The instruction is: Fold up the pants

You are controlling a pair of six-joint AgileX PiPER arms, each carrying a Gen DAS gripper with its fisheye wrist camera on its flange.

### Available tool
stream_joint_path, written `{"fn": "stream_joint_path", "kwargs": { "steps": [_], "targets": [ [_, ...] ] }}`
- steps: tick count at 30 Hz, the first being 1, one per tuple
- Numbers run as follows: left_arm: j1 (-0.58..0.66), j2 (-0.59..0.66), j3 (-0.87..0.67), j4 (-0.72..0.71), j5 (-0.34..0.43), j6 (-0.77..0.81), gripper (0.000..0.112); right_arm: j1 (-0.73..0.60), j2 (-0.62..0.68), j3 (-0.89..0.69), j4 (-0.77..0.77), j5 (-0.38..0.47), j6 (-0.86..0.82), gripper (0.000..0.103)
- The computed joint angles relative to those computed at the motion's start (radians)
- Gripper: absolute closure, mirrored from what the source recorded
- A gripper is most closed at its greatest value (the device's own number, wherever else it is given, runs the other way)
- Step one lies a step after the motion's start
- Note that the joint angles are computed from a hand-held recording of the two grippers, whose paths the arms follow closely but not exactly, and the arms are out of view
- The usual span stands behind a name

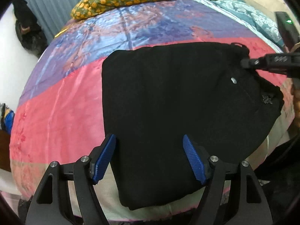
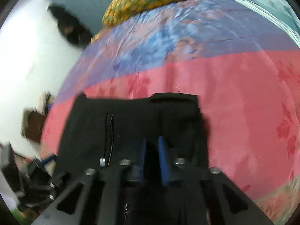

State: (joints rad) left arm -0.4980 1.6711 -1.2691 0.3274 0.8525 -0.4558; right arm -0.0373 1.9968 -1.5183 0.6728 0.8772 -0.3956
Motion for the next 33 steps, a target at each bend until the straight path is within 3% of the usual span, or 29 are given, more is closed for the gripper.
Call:
{"fn": "stream_joint_path", "kwargs": {
  "steps": [3,6,10,14,17,22,33],
  "targets": [
    [0.004,0.001,-0.006,-0.009,0.008,-0.003,0.036,0.031,-0.104,0.042,-0.124,-0.021,0.057,0.089],
    [-0.002,0.002,-0.002,0.003,0.005,-0.026,0.036,0.062,-0.267,0.162,-0.161,-0.051,0.019,0.089],
    [-0.006,0.005,-0.002,0.011,0.004,-0.039,0.036,0.142,-0.393,0.291,-0.223,-0.126,0.052,0.089],
    [-0.005,0.007,-0.005,0.008,0.006,-0.037,0.036,0.222,-0.393,0.401,-0.344,-0.223,0.16,0.089],
    [-0.005,0.007,0.0,0.012,0.003,-0.039,0.033,0.206,-0.377,0.447,-0.324,-0.221,0.152,0.088],
    [0.013,-0.002,0.031,0.003,-0.028,-0.06,0.025,0.253,-0.368,0.445,-0.437,-0.254,0.226,0.088],
    [0.099,-0.069,0.108,-0.17,-0.101,0.038,0.02,0.251,-0.387,0.48,-0.411,-0.289,0.224,0.086]
  ]
}}
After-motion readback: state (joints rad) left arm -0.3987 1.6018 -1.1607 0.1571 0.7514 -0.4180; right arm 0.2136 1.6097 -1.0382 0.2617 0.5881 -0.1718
